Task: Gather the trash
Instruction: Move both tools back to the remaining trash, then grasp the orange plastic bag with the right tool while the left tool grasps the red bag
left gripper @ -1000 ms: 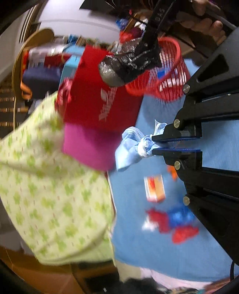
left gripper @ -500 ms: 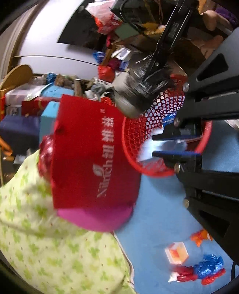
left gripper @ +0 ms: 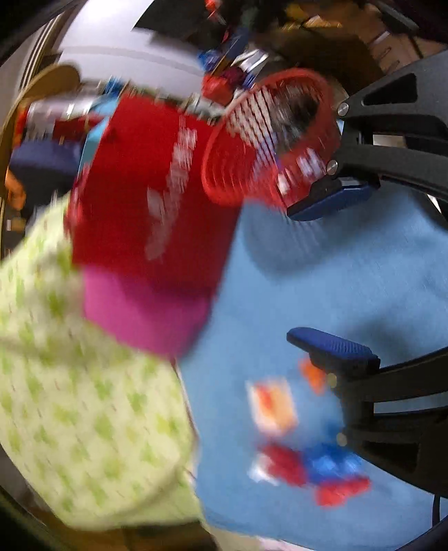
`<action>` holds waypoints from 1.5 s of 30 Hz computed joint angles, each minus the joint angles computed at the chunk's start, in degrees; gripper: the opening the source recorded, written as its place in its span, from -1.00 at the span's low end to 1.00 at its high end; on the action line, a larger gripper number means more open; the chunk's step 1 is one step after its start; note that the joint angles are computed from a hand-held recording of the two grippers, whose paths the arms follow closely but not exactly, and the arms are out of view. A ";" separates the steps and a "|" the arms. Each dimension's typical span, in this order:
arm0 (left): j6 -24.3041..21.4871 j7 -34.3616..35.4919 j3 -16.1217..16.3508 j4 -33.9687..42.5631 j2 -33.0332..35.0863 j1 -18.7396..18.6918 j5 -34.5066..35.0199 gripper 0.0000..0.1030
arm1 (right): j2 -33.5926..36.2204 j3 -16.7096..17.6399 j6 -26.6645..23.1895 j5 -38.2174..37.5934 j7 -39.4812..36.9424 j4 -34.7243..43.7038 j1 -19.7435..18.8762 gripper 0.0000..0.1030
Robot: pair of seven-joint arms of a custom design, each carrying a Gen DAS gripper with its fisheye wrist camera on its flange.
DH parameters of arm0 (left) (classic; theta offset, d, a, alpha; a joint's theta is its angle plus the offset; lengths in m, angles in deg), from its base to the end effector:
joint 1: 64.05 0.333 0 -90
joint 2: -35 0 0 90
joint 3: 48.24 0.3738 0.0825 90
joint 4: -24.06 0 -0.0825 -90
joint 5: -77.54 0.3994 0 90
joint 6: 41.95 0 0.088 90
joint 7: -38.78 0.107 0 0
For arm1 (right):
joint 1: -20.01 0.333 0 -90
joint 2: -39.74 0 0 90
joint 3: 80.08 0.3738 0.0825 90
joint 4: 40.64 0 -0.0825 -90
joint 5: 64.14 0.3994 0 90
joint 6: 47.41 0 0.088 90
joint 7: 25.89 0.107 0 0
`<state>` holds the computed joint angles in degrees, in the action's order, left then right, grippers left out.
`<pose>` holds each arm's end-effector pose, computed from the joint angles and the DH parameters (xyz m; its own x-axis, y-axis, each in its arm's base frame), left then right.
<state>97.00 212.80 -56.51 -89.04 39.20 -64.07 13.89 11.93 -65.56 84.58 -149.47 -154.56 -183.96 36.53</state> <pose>0.6178 -0.0913 0.5253 -0.7863 -0.6107 0.0937 -0.4278 0.4286 -0.7958 0.3643 0.2096 0.5395 -0.4736 -0.7398 -0.4779 -0.0046 0.5446 -0.8387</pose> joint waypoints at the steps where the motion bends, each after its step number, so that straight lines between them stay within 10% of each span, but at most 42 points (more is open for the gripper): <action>1: 0.75 -0.51 0.49 0.13 0.53 0.43 0.27 0.27 | 1.61 0.56 0.00 -1.20 -1.70 2.04 0.04 0.43; 10: 11.93 -11.13 2.59 8.40 11.40 8.70 4.51 0.27 | 19.38 -2.79 11.72 -8.24 -11.30 20.42 2.98 0.43; 18: 10.07 -21.70 -0.57 17.34 20.09 13.54 9.41 0.27 | 39.05 -8.85 26.13 17.36 -36.34 35.29 3.07 0.42; 24: 3.88 -26.84 -3.52 24.84 26.11 15.26 12.43 0.27 | 49.08 -7.81 23.43 38.82 -59.82 43.49 0.83 0.14; 38: -5.73 -42.33 -5.72 40.74 37.59 14.73 21.92 0.22 | 58.16 -10.89 22.03 57.95 -75.87 52.76 2.39 0.01; 45: -8.38 -44.34 -6.05 42.78 39.23 14.81 24.82 -0.17 | 62.93 -15.53 11.56 59.57 -81.31 60.93 8.44 -0.28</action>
<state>88.62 168.45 -62.56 -46.26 78.43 -49.26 38.70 74.85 -81.09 96.14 -89.90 -235.87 -123.03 44.97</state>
